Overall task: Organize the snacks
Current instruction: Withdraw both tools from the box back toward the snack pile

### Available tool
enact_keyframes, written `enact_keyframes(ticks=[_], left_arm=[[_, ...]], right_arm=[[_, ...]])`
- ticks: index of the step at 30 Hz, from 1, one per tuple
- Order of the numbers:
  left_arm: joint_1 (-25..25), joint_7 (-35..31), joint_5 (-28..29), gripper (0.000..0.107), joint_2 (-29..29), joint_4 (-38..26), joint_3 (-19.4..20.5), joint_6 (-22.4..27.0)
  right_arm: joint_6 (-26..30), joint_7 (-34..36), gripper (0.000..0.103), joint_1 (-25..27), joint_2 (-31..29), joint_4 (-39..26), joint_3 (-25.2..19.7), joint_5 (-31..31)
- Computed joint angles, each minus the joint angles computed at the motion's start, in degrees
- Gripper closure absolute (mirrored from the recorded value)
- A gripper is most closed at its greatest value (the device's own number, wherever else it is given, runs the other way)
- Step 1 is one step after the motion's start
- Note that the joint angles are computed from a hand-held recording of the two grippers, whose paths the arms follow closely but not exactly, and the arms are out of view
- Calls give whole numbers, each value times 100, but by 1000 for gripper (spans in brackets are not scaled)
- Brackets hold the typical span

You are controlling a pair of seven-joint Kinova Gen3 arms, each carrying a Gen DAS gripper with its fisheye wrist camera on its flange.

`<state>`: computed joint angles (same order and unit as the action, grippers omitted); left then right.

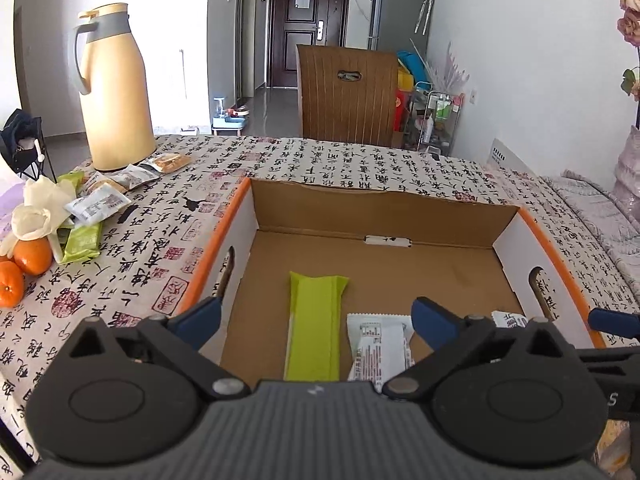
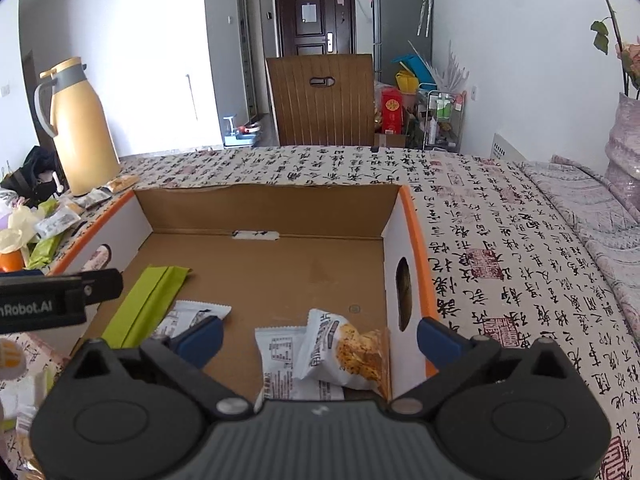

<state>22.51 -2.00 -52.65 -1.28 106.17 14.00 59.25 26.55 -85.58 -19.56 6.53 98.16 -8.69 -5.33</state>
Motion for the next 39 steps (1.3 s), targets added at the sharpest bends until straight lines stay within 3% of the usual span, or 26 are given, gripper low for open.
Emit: enact_keyframes(ticks=[12,23,32,36,39], left_arm=[[148,665,-325,4,-640,395,651,482],[306,1364,-234,4,-1086,943,1520,936],[558,1894,37,4,-1300,1350,2144,1281],[699,2290,108,4,-1139,1443,2548,1689],[969,2579,157,4,-1082,1539,2578,1783]], right_arm=[[-509,344,0,78,-873,846,40,-539],[-740,1081,0,-384,-1927,1915,556,-1289],[-842,389,0,-318,-2599,2614,242,-888],[-933,-60,0,-146,-2811,2925,-28,-638],[-929,-431,0,19,-2904,3073,-249,-449]])
